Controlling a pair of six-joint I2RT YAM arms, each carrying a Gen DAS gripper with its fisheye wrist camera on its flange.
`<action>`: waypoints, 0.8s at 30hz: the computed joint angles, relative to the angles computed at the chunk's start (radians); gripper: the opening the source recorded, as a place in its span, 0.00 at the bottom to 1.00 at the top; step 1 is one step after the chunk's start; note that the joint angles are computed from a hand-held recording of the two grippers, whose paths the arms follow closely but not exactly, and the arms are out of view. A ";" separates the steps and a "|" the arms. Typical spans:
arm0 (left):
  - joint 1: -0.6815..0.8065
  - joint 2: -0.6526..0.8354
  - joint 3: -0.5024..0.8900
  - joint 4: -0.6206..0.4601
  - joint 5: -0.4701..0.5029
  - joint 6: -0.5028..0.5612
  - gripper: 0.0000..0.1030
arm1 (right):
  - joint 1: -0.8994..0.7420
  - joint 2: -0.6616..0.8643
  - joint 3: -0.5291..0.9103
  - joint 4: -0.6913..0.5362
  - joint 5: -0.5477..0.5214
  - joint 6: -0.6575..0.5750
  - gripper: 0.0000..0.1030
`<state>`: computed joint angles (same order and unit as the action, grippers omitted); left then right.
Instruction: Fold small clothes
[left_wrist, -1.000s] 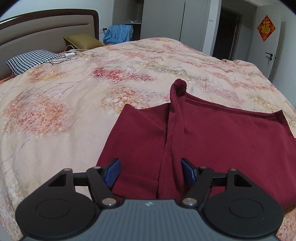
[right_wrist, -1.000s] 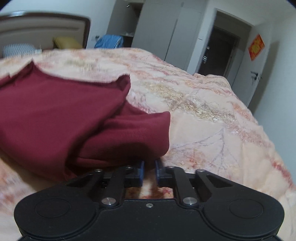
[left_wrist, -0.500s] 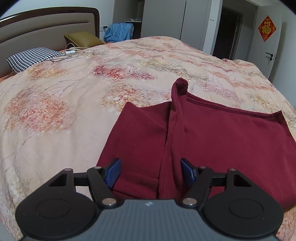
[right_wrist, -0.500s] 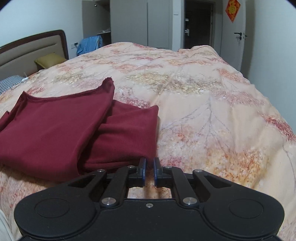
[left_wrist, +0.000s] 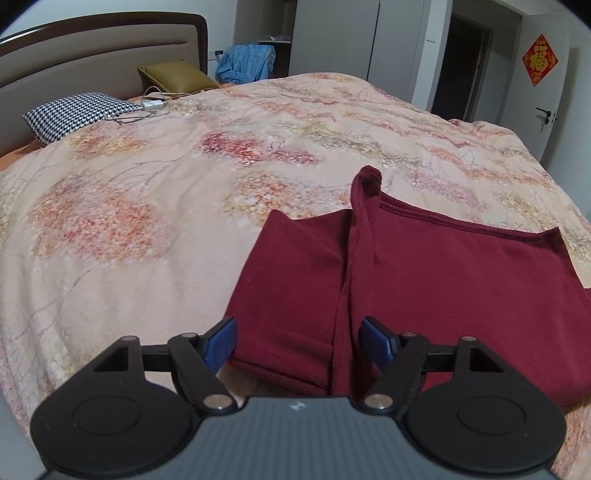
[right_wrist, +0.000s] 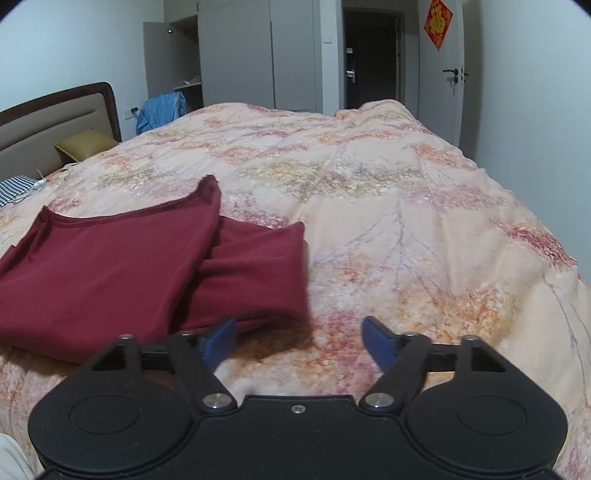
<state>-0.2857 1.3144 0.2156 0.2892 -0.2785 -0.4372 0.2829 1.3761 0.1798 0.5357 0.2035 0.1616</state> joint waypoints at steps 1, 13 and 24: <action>-0.006 -0.006 0.006 -0.023 -0.022 -0.003 0.76 | 0.021 -0.001 -0.001 0.000 0.013 0.006 0.81; 0.036 -0.121 -0.018 -0.131 -0.036 0.016 0.93 | 0.272 0.138 0.078 0.081 0.131 0.055 0.99; 0.011 -0.200 -0.160 0.004 0.096 -0.045 1.00 | 0.462 0.394 0.204 0.232 0.226 0.047 0.99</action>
<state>-0.2744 1.1148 0.0558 0.2933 -0.1825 -0.4824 0.7448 1.7702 0.3835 0.7679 0.4294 0.2086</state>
